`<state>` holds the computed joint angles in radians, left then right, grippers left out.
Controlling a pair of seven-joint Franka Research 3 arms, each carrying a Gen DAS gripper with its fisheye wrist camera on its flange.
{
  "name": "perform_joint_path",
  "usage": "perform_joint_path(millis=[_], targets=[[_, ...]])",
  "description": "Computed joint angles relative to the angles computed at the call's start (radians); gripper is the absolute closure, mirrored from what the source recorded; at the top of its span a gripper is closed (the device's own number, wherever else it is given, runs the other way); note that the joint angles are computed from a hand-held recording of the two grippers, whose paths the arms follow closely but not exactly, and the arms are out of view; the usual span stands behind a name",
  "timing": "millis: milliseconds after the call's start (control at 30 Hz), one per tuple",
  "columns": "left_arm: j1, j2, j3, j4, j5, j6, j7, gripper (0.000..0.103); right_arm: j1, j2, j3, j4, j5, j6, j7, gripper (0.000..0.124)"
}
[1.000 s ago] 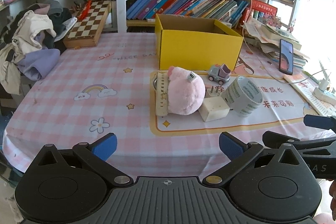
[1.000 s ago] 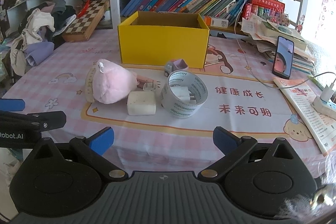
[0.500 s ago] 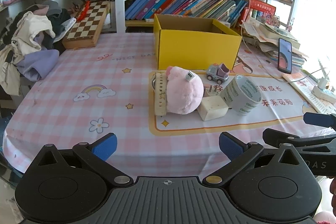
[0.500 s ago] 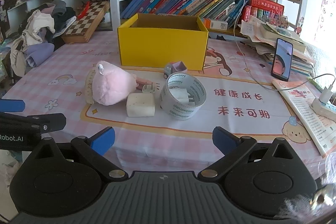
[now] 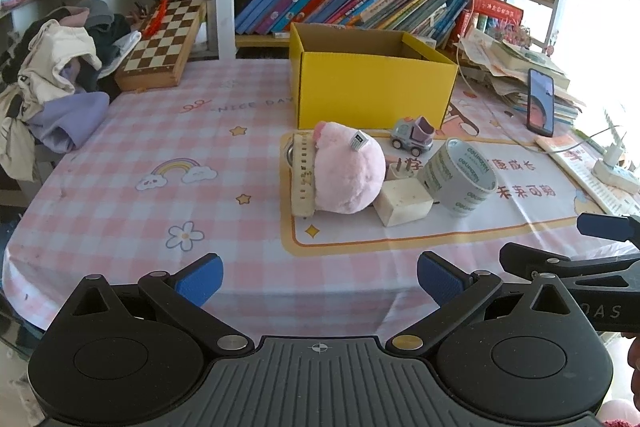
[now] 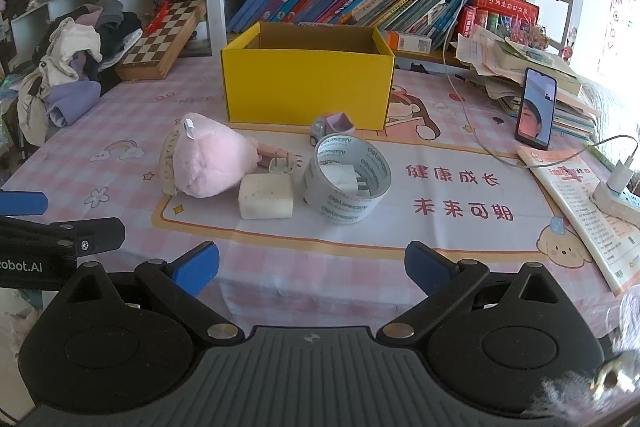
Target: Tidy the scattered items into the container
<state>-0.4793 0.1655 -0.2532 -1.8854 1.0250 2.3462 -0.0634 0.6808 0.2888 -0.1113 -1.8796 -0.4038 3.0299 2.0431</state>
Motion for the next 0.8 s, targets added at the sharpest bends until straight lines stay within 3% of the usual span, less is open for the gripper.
perform_joint_path(millis=[700,800], targets=[[0.0,0.0,0.002,-0.002,0.002,0.019,0.024,0.0,0.01,-0.007,-0.023,-0.009,-0.053,0.003,0.053,0.026],[-0.001,-0.002,0.002,-0.005,0.015,0.023,0.022,0.0,0.023,-0.015,-0.047,-0.018,-0.078,0.0,0.105,0.026]])
